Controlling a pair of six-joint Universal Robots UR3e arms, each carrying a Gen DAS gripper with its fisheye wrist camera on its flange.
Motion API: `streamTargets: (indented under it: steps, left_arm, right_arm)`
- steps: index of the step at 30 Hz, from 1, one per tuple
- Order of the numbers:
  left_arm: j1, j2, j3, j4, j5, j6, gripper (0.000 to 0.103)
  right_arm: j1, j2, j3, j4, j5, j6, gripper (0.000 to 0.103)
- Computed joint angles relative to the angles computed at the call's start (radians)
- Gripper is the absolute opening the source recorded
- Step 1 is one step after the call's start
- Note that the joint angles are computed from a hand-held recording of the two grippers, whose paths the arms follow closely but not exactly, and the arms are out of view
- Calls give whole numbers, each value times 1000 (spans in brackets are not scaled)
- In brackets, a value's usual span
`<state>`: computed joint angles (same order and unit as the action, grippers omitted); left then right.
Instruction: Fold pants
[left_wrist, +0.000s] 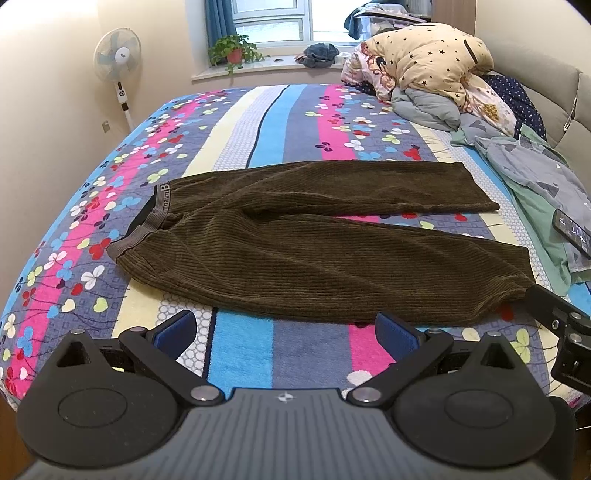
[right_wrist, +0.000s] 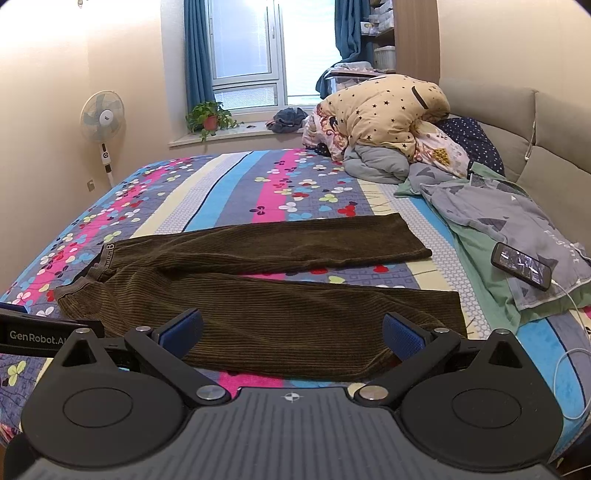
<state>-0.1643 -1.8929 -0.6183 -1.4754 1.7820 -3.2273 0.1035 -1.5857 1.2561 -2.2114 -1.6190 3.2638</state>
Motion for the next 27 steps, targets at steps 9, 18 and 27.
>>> streamTargets:
  steps: [9, 18, 27]
  left_arm:
    - [-7, -8, 18, -9, 1, -5, 103]
    - [-12, -19, 40, -19, 6, -9, 103]
    - [-10, -20, 41, -20, 5, -8, 103]
  right_arm:
    - [12, 9, -12, 2, -7, 9, 103]
    - [12, 9, -12, 1, -4, 8, 103]
    - [27, 23, -33, 7, -14, 17, 103]
